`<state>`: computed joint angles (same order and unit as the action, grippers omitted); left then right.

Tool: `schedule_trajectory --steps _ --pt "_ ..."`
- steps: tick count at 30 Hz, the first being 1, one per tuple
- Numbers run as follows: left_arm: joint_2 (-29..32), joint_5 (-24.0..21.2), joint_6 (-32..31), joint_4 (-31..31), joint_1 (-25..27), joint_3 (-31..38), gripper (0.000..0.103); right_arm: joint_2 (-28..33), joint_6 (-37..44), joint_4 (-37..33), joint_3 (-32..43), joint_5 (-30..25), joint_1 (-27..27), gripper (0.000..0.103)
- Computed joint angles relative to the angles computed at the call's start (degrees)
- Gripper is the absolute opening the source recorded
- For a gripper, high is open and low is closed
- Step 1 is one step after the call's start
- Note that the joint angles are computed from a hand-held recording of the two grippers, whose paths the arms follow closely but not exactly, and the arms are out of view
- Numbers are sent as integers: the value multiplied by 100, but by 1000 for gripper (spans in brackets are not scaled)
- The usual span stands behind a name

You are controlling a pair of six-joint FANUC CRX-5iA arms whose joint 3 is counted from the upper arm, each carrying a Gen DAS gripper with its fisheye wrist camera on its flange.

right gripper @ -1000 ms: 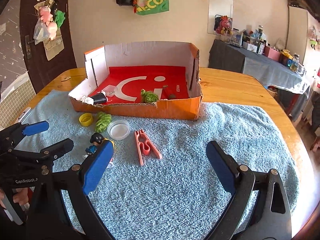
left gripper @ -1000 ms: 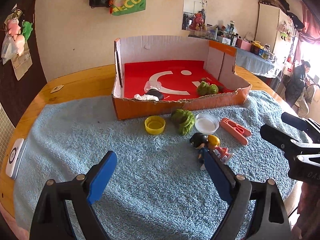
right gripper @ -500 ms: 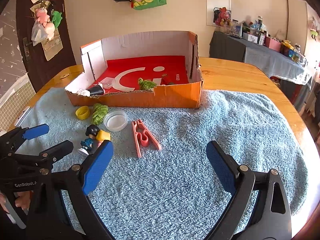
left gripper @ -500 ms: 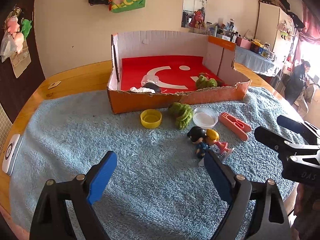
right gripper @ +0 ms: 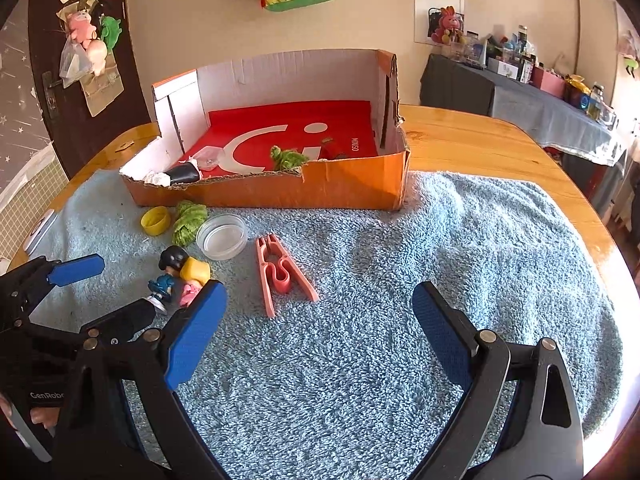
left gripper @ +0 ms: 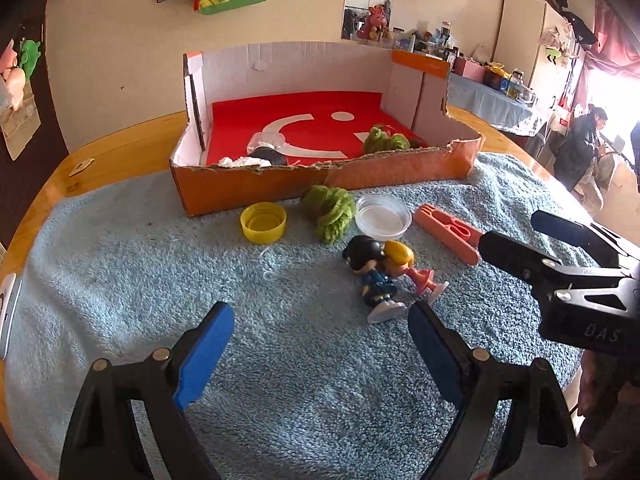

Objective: Organize objects
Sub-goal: 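Move the left tool toward the black-haired figure while the right tool approaches the pink clothespin, then grasp the black-haired figure with the left tool while the right tool grasps the pink clothespin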

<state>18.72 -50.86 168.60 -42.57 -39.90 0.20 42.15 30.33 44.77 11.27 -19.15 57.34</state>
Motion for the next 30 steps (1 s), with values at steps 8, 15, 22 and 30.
schedule_trajectory --steps 8,15,22,30 --pt "123 -240 -196 90 95 127 90 167 773 -689 388 -232 36 95" --pt "-29 -150 -299 249 317 -34 90 552 2203 -1786 1317 -899 68 95" --pt "-37 273 -686 589 518 -99 86 1043 3774 -3047 2580 -1884 32 95" --pt "46 261 -843 481 457 15 67 1207 4439 -3428 3011 -2116 16 68"
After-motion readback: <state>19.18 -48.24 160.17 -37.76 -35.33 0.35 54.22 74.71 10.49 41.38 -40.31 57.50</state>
